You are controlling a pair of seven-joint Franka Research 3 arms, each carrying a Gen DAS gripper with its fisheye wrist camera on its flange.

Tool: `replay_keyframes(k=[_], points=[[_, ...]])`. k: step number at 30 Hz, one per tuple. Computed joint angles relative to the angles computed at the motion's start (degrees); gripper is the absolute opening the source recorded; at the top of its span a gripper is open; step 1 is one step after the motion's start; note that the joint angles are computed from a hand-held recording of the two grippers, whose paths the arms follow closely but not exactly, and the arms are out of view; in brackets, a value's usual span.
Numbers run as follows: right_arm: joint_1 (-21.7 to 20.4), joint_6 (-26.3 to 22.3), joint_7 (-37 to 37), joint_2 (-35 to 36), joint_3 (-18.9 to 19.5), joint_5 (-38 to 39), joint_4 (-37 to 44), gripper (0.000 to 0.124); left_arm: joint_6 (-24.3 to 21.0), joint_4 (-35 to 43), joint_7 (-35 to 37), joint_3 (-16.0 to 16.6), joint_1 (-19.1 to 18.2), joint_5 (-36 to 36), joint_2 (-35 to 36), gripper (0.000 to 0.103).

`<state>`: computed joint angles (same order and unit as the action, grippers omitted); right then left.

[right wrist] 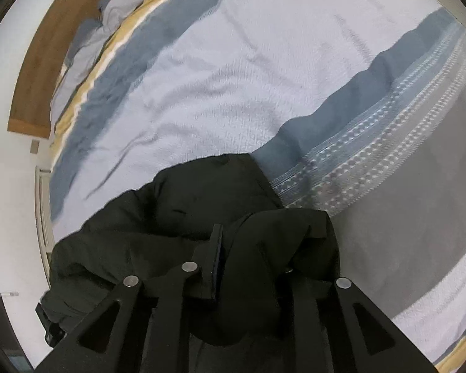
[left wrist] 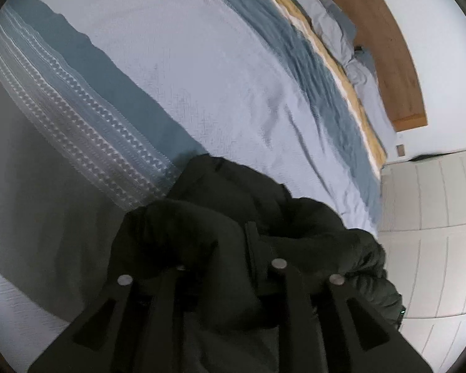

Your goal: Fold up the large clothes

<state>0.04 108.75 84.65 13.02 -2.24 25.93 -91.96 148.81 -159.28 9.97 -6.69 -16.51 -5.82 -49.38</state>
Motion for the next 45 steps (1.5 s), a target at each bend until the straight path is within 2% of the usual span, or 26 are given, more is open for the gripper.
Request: replay_keyframes(k=[1, 4, 6, 7, 9, 11, 15, 17, 19, 21, 24, 28, 31, 33, 38, 41, 45], points=[[-0.09, 0.68, -0.29, 0.16, 0.12, 0.96, -0.31, 0.028, 1.26, -0.58, -0.04, -0.01, 0.13, 0.04, -0.56, 0.028], [-0.67, 1.49, -1.10, -0.07, 0.28, 3.74, -0.58, 0.055, 2.27, -1.52, -0.70, 0.28, 0.85, 0.32, -4.02, 0.036], [-0.60, 3.62, -1.43, -1.10, 0.21, 4.19, -1.09, 0.092, 1.76, -1.26, -0.70, 0.97, 1.29, 0.55, -5.96, 0.044], [-0.37, 5.37, -1.62, -1.86, 0.10, 3.54, -1.45, 0.098, 0.56, -0.34, -0.66, 1.06, 1.82, 0.97, -6.76, 0.047], [-0.51, 7.71, -2.54, -3.14, -0.10, 3.79, -1.32, 0.099, -1.08, 1.39, -0.17, 1.00, 2.94, 2.16, -8.25, 0.051], [-1.05, 7.46, -3.83, -3.98, -0.23, 5.04, -0.29, 0.099, -3.64, 3.15, -0.20, 0.42, 4.19, 3.33, -9.64, 0.054], [-0.88, 8.85, -10.05, -8.50, -0.16, 5.22, -1.74, 0.099, -14.61, 9.46, -1.11, -3.38, 7.77, 8.29, -12.08, 0.058], [-0.42, 9.50, -13.99, -12.14, -0.20, 6.53, -4.41, 0.099, -20.82, 14.12, -0.38, -5.82, 7.84, 11.06, -10.97, 0.058], [0.49, 10.42, -17.09, -15.68, -0.25, 7.61, -7.83, 0.099, -24.20, 17.35, -0.31, -7.99, 6.95, 12.62, -9.12, 0.058], [1.76, 12.02, -19.93, -19.72, -0.16, 8.35, -12.36, 0.099, -25.59, 19.73, -0.61, -10.26, 5.45, 13.59, -6.34, 0.058], [4.48, 15.49, -24.28, -26.54, 0.42, 9.48, -21.17, 0.098, -25.06, 22.02, -2.16, -13.91, 2.90, 14.70, -0.69, 0.058], [8.12, 21.33, -27.58, -33.37, 1.97, 8.37, -31.33, 0.097, -20.03, 23.79, -6.88, -17.65, 0.35, 16.71, 7.94, 0.058], [10.83, 24.14, -28.73, -35.31, 2.19, 8.85, -35.78, 0.097, -15.66, 25.75, -8.36, -18.27, -1.34, 19.01, 15.09, 0.058], [12.35, 25.87, -29.83, -35.27, 2.45, 8.77, -37.47, 0.096, -15.34, 28.26, -6.95, -17.86, -2.10, 21.11, 20.41, 0.058], [14.26, 29.92, -29.42, -28.42, 3.77, 6.55, -35.60, 0.096, -15.56, 33.12, -2.32, -14.46, -2.29, 25.07, 30.06, 0.058], [14.84, 32.63, -27.90, -22.18, 4.62, 4.85, -30.94, 0.096, -15.05, 35.71, 1.04, -11.77, -1.46, 25.67, 34.07, 0.058], [14.66, 32.44, -22.53, -12.94, 5.21, 1.21, -22.06, 0.096, -15.36, 39.76, 5.51, -9.23, -0.03, 24.83, 39.94, 0.059]])
